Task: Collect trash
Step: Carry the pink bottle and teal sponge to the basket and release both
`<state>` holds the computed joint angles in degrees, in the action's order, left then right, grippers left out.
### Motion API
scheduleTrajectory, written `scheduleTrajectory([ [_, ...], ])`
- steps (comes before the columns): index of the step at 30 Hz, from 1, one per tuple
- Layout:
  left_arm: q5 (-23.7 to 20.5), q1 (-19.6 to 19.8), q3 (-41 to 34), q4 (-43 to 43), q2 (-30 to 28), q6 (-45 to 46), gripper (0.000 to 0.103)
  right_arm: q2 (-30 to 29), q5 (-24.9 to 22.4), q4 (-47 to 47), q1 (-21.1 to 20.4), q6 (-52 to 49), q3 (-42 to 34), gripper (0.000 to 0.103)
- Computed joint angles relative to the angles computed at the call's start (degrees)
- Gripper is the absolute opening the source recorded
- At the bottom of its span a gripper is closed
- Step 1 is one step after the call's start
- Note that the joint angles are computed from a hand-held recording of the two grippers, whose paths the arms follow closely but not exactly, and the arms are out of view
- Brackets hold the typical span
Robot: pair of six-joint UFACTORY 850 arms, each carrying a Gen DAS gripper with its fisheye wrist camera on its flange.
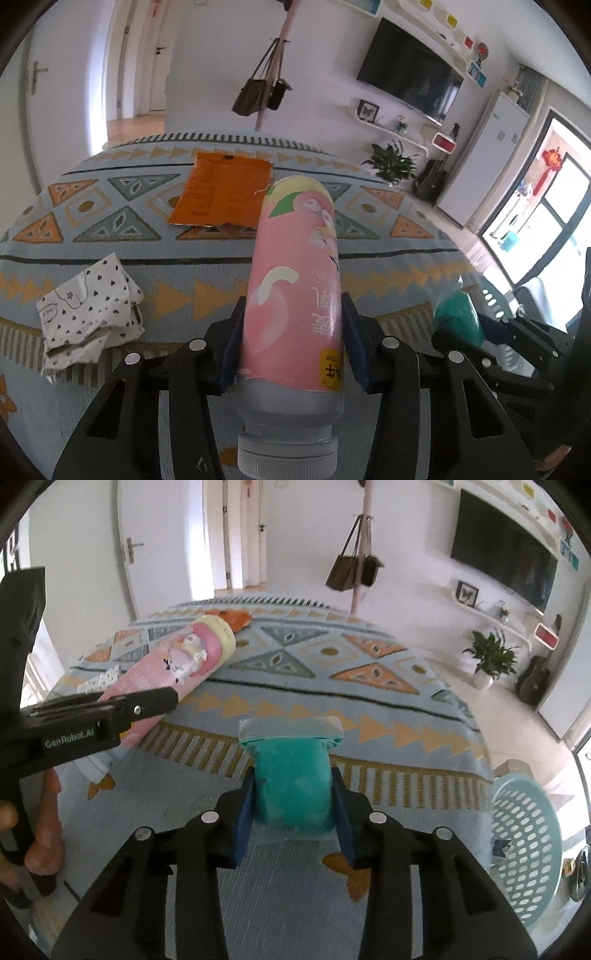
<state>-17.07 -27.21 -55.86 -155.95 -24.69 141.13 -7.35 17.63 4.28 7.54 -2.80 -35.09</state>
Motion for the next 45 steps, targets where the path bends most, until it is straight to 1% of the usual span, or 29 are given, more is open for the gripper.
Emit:
scheduleTrajectory([
  [2, -1.9, -0.1, 1.0, 7.5, 1.4, -7.5, 0.046, 2.3, 1.2, 0.8, -0.5, -0.3, 1.3, 0.035],
  [4, -3.4, -1.2, 1.7, 10.4, 3.0, -10.2, 0.046, 5.3, 2.6, 4.3, -1.2, -3.0, 2.6, 0.035],
  [7, -3.8, -3.3, 1.8, 11.2, 5.1, -9.9, 0.046, 9.3, 4.3, 8.6, -2.9, -6.1, 4.4, 0.035],
  [9, -3.0, -5.4, 0.7, 10.8, 6.1, -8.5, 0.046, 12.4, 5.9, 11.0, -4.7, -7.7, 6.0, 0.035],
  [11, -2.6, -6.8, -0.8, 12.6, 6.2, -9.6, 0.046, 14.6, 6.9, 13.2, -6.5, -8.9, 7.0, 0.035],
  [12, -2.5, -7.4, -1.5, 13.5, 6.1, -10.1, 0.046, 15.5, 7.3, 14.0, -7.4, -9.2, 7.5, 0.035],
  [15, -1.5, -10.0, -5.0, 16.0, 4.9, -11.2, 0.046, 18.2, 8.3, 16.1, -11.5, -9.9, 9.1, 0.035],
  [16, -0.6, -11.2, -6.9, 16.3, 3.9, -10.9, 0.046, 18.6, 8.5, 16.6, -12.6, -10.1, 9.4, 0.035],
  [18, 0.4, -12.5, -9.1, 17.3, 2.6, -11.2, 0.046, 19.2, 8.9, 18.4, -14.8, -11.3, 10.0, 0.035],
  [19, 0.8, -13.4, -10.6, 18.8, 1.5, -12.6, 0.046, 19.3, 9.1, 20.2, -16.3, -12.5, 10.2, 0.035],
  [21, 1.0, -14.6, -13.5, 25.4, -0.6, -18.7, 0.046, 19.2, 8.5, 19.0, -19.0, -10.7, 10.5, 0.035],
  [24, 1.6, -16.1, -17.7, 32.7, -3.7, -25.4, 0.046, 17.4, 7.1, 15.9, -23.6, -6.3, 10.1, 0.035],
  [26, 1.6, -16.9, -21.0, 40.7, -6.4, -33.2, 0.046, 15.6, 6.2, 13.5, -26.4, -2.9, 9.6, 0.035],
  [27, 1.6, -17.0, -22.0, 43.1, -7.3, -35.4, 0.046, 14.5, 5.5, 12.3, -27.9, -1.1, 9.3, 0.035],
  [30, 1.6, -18.1, -26.9, 55.9, -11.2, -47.7, 0.046, 11.1, 4.1, 10.0, -30.8, 2.0, 8.2, 0.035],
  [32, 1.2, -18.5, -29.3, 62.1, -13.4, -53.9, 0.046, 8.6, 3.0, 10.4, -32.0, 2.0, 7.3, 0.035],
  [36, -1.3, -19.1, -36.0, 78.6, -19.4, -71.3, 0.046, 3.1, 1.4, 10.9, -34.0, 2.1, 5.1, 0.035],
  [38, -2.9, -19.0, -38.8, 83.1, -22.1, -76.9, 0.046, 0.4, 0.5, 8.1, -35.2, 5.4, 4.2, 0.035],
  [41, -7.0, -18.8, -43.5, 88.8, -26.5, -85.3, 0.046, -2.3, -0.5, 9.6, -35.5, 4.0, 3.0, 0.035],
  [43, -7.6, -19.0, -45.5, 91.5, -28.3, -88.3, 0.046, -3.5, -0.7, 8.8, -35.6, 4.8, 2.6, 0.036],
  [45, -7.9, -19.3, -46.6, 93.8, -29.3, -90.1, 0.047, -4.0, -0.8, 9.9, -35.6, 3.8, 2.6, 0.036],
])
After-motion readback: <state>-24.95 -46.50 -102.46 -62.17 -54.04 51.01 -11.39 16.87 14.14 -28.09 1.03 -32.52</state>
